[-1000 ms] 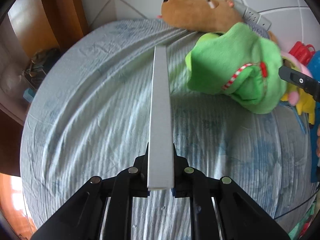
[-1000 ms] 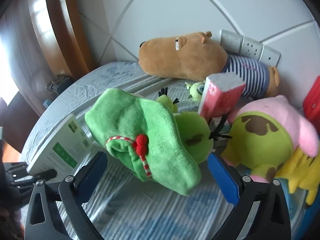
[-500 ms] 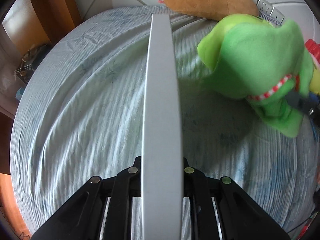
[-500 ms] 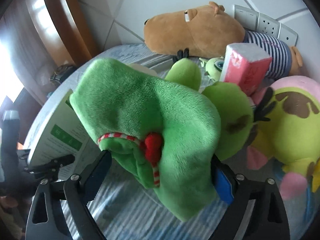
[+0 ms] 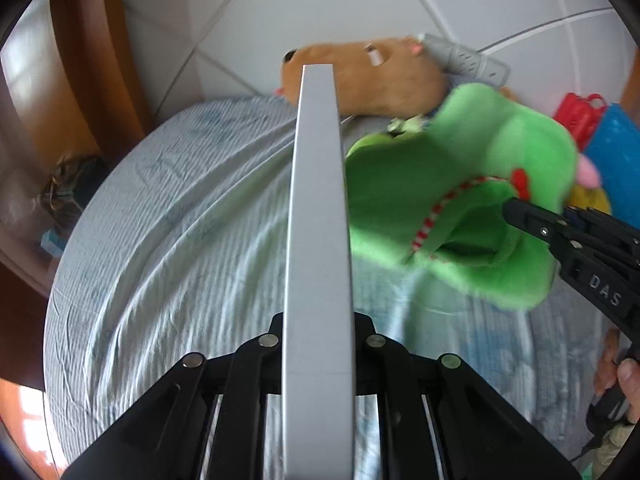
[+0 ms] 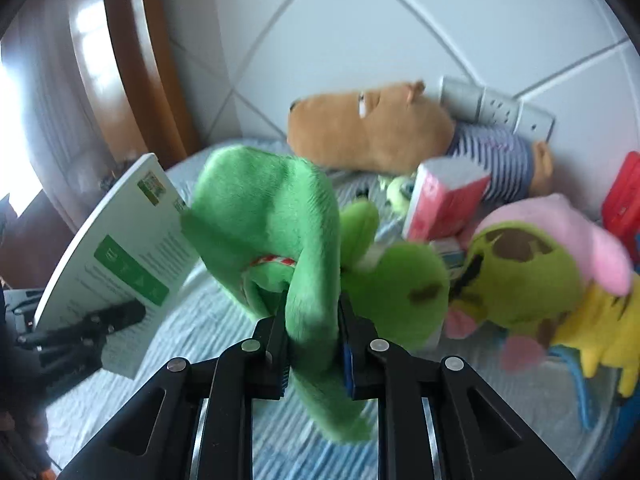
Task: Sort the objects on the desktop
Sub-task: 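Carry the book and green frog plush with both tools to the blue crate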
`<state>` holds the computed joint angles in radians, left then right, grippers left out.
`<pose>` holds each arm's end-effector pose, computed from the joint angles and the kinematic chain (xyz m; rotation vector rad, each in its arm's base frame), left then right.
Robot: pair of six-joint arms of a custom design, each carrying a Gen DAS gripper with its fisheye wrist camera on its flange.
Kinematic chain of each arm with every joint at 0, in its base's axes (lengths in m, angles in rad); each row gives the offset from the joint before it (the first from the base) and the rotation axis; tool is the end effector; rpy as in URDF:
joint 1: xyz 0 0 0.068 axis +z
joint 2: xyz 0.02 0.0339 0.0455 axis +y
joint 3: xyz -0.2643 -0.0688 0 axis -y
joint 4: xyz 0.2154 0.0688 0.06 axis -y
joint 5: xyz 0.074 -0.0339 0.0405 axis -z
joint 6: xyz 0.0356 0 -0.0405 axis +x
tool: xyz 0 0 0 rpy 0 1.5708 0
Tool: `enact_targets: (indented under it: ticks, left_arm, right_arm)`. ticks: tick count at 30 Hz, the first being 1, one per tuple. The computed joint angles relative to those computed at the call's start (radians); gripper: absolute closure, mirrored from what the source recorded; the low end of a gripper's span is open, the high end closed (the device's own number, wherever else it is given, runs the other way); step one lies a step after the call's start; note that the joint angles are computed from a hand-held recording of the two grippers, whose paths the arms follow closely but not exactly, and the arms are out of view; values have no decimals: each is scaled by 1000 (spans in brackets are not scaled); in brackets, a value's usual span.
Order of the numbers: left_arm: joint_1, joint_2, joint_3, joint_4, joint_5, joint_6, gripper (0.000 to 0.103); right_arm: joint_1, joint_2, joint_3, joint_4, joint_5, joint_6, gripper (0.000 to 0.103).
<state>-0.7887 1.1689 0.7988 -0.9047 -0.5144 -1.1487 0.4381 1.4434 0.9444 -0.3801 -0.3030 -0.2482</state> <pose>0.1321 -0.1081 0.2343 -0.5558 2.4950 0.0667 0.2428 0.1255 0.2421 -0.9490 2.2565 0.4550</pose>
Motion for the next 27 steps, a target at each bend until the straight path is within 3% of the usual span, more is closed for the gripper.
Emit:
enact_targets:
  ticks: [5,10,13,16,18,20,23,25,26,27]
  left_arm:
    - [-193,39,153,-172,-75,-153,91]
    - [-330,99,242,-272,-97,-271,91]
    - [-379,125,221,-277,-74,-336,91]
    - [-411,149,180,-259,-53,-393,91]
    - [-416,161,146,-230,-39,-408,91]
    - [-416,178,114,-195,-30,-416,91]
    - [-414,193,57,-125,-17,-415,91]
    - [-403,202,18,-75,-15,-400,91]
    - [-395,207,2,-53,-14,-391,91]
    - [-380,213,-21,-20,-12,-378,91]
  right_arm:
    - [-35,-181,32,-161,-8,1,96]
    - [-117,-234,8,-287,-73,-25,97]
    - [-188,-233,-57,-310,-149,-58,96]
    - [-199,-256,-152,-253,-164,-64,80]
    - [-179,-254,-207,-192,-150,-47,47]
    - [-151,-266,-269,-127,-142,-28,27]
    - [-76,-255,-341,-9,-82,15,26]
    - [-43,-220,-377,90,-51,50,31]
    - [-32,-197,-393,141,-29,69,65]
    - [-22,-166,-402,182,-3,78,87]
